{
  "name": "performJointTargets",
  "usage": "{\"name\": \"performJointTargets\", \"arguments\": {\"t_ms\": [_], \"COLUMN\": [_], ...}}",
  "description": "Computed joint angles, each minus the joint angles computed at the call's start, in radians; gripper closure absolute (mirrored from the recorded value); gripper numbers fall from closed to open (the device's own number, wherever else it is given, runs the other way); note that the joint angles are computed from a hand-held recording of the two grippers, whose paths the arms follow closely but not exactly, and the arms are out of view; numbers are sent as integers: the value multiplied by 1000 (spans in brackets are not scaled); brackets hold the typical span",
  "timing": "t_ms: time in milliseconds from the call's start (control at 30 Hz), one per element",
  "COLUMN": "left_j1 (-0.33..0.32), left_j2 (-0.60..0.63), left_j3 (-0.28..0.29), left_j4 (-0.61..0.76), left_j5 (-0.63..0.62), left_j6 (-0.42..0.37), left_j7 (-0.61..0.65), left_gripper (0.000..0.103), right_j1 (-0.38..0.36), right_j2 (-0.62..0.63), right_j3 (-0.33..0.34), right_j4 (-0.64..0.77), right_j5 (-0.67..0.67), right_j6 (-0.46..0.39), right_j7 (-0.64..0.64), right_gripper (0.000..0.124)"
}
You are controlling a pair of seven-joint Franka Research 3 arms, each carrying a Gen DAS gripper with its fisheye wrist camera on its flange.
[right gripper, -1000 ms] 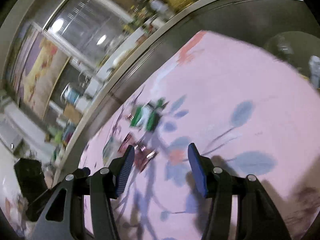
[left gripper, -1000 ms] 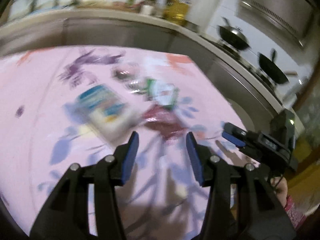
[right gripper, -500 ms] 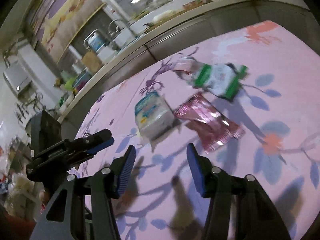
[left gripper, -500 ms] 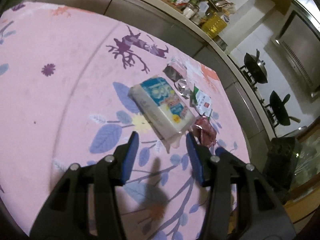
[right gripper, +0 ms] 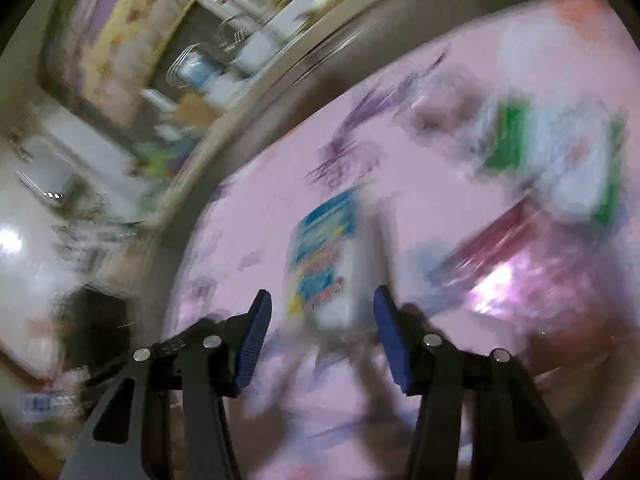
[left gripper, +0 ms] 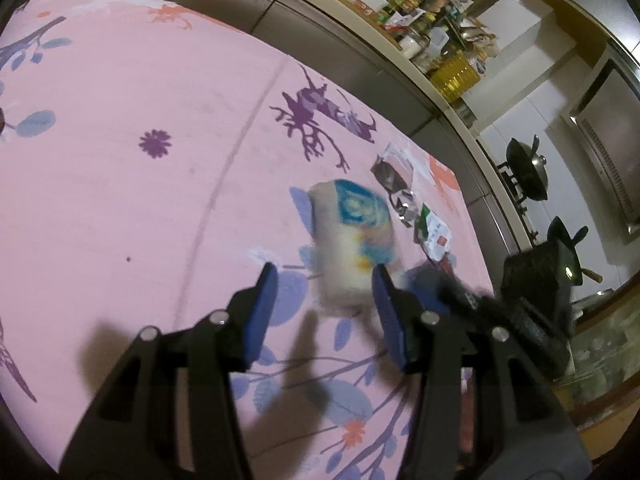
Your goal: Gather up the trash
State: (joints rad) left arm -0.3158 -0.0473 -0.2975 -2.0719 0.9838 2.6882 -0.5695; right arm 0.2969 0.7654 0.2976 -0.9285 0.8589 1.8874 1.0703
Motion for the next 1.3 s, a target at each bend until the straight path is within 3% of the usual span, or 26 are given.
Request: {"name": "performJointTargets", "arguments": {"t_ms": [67, 167, 267, 333, 467, 633, 833, 867, 933, 1000, 1100, 1200, 1233, 1300], "left_j1": [2, -3, -33, -61, -113, -176, -201, -203, -199, -201, -202, -187, -181, -166], "left_j2": [3, 27, 83, 125, 218, 298, 336, 334, 317, 299, 274, 239, 230, 217], "left_j3": [3, 4, -5, -4, 14, 48, 75, 78, 82, 85, 83, 75, 72, 66], "left_j4": [4, 41, 141, 207, 330, 437, 470, 466, 438, 417, 388, 341, 329, 306], "left_j5": [-14, -45, -68, -62, -108, -114, -147, -145, -136, -116, -85, -74, -76, -88], "left_j6": [-3, -31, -167, -262, -381, -518, -574, -570, -536, -531, -542, -524, -527, -517], "left_j7": [13, 59, 169, 232, 381, 470, 513, 510, 499, 476, 423, 376, 369, 358], "left_gripper": [56, 55, 35, 25, 22, 19, 19, 22, 41, 41, 42, 42, 42, 42], "right_j1": [-29, -40, -51, -50, -51, -46, -59, -58, -63, -48, -44, -53, -39, -9], "right_j2": [-87, -224, -327, -368, -413, -405, -330, -301, -265, -204, -133, -59, -55, -74], "right_j3": [21, -6, -39, -62, -94, -110, -102, -101, -93, -94, -73, -16, -26, -36], "right_j4": [-132, -317, -467, -530, -620, -626, -523, -482, -430, -344, -237, -101, -85, -95], "right_j5": [42, 75, 117, 139, 180, 180, 125, 108, 85, 31, -24, -54, -58, -78], "right_j6": [25, 123, 220, 283, 416, 539, 542, 529, 504, 476, 396, 217, 207, 291], "right_j7": [-100, -218, -300, -310, -318, -306, -249, -219, -184, -121, -54, -88, -101, -145], "right_gripper": [73, 73, 73, 73, 72, 66, 66, 66, 66, 66, 66, 66, 66, 66]}}
